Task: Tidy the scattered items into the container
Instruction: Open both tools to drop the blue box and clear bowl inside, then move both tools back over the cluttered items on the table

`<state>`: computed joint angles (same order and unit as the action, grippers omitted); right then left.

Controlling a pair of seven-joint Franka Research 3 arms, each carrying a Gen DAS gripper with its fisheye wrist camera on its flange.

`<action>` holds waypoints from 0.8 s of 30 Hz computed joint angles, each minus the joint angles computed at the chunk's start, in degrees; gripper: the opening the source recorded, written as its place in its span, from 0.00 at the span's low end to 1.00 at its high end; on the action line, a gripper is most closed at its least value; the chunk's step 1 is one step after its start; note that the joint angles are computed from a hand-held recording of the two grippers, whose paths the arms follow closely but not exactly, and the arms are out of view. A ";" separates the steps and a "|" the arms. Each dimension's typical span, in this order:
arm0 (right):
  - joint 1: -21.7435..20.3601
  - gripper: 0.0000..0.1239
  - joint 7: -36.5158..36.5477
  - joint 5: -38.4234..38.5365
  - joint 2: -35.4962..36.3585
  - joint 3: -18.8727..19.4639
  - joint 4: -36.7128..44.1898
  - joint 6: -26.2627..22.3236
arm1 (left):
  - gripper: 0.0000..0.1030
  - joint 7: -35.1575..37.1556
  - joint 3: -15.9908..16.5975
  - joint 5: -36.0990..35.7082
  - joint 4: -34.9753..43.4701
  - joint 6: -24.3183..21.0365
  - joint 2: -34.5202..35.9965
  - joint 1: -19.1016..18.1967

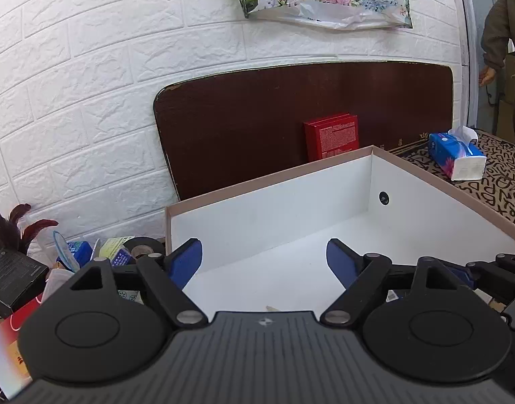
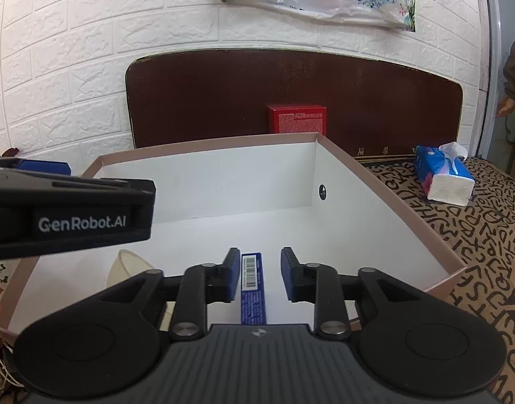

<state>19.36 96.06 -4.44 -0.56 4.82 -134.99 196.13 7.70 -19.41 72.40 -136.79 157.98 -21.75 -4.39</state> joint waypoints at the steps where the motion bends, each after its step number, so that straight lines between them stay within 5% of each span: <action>1: 0.02 0.25 0.04 0.14 -0.39 0.04 -0.45 0.31 | 0.81 0.14 0.24 -0.28 -0.27 0.29 -0.30 -0.11; 6: 1.71 0.46 5.51 -3.53 -3.21 -2.16 -3.27 2.16 | 0.83 2.55 1.49 -3.47 -2.48 2.27 -2.66 -0.28; 12: 3.10 0.77 1.29 4.99 -7.77 0.12 -8.15 7.65 | 1.00 1.06 0.01 -3.71 -7.58 3.53 -10.66 2.53; 24: 12.80 0.81 6.43 -3.63 -13.47 -4.81 -12.95 8.94 | 1.00 8.75 3.24 -17.81 -19.86 6.24 -25.23 3.92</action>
